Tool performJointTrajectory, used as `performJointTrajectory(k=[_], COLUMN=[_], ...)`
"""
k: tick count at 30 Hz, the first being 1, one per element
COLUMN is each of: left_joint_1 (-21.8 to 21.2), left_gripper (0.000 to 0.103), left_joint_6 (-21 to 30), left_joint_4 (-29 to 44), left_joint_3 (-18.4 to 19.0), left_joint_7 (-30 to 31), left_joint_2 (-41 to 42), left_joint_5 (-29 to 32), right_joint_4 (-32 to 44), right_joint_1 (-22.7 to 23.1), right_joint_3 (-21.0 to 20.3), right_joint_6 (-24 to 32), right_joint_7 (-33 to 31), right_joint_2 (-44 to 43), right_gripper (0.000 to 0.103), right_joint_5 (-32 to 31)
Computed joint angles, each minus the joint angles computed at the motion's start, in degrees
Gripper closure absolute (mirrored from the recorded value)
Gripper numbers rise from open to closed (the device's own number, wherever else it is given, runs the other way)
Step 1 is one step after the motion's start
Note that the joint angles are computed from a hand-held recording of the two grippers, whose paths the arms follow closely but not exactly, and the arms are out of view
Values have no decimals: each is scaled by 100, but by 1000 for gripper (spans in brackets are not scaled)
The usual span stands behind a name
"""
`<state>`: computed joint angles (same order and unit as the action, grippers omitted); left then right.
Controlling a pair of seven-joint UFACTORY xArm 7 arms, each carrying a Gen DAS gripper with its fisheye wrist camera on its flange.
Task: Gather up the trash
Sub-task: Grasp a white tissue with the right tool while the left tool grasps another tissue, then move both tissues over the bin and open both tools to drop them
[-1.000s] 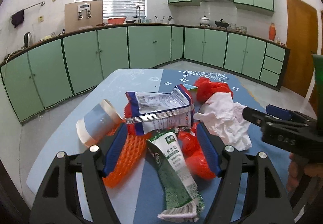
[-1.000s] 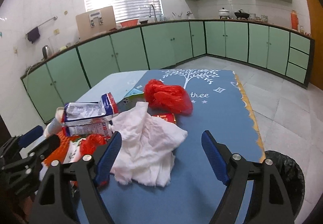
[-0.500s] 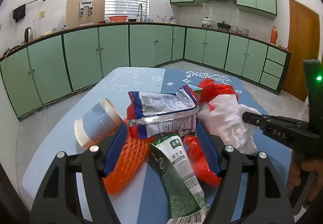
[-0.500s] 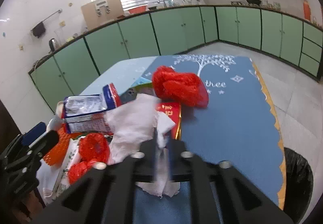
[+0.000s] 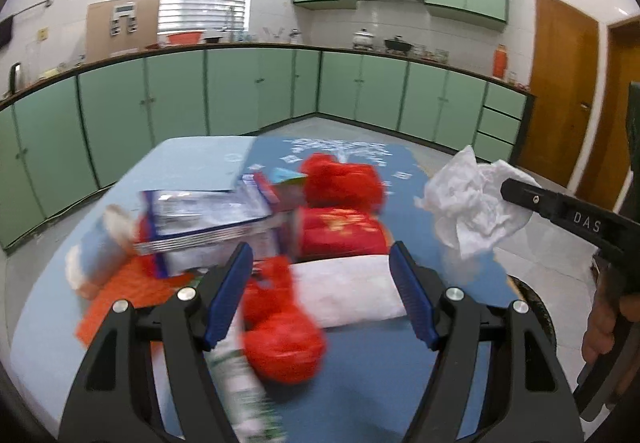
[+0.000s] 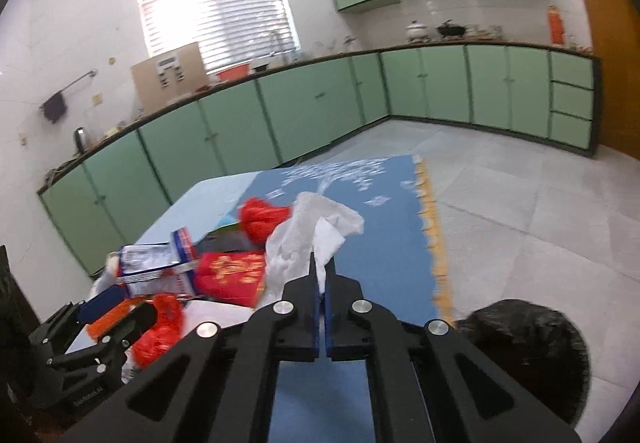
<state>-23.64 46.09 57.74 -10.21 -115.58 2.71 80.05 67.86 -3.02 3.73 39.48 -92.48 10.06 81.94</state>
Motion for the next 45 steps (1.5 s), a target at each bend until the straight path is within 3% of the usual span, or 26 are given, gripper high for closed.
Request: performJointTrajectory(k=[6,14,18,23,28,32,35,42,45], left_joint_1=[-185,-478,-534,-522,-569,-612,-721,-907,-933], left_gripper=[34,35,49,74,95,98,98,98,98], left_joint_6=[-181,-154,-136,-329,-376,-357,30,748,529], left_joint_4=[945,1573,1605,1543,1358,1131,1024,1297,1519], left_joint_3=[157,584,722,834,899,878,714,251,214], left_joint_7=[342,1042,1294,1353,999,463,117,371,534], left_joint_2=[938,1624,1690,1681,1531,1262,1008,964,1148], left_joint_5=[-57,-1057,-1478,-1766,-1607,-1155,-571,147,185], right_joint_4=[133,222,251,221,189,88,28,-41,-59], right_joint_1=[-157,-355,-404,-403,-405,-395,-401,-420,-446], right_joint_3=[-79,-33,-2,25,20,4,-31,-119,-163], right_joint_6=[-136,-60,-42,-29,0,6,63,122,84], right_joint_7=[2,74,24,8,24,-86,-169,-228,-257], right_joint_2=[160,376,414,396,365,263,194,130,110], right_gripper=[101,101,101,101,101,101,101,101,101], right_joint_5=[41,55,58,67,44,75,140,247,276])
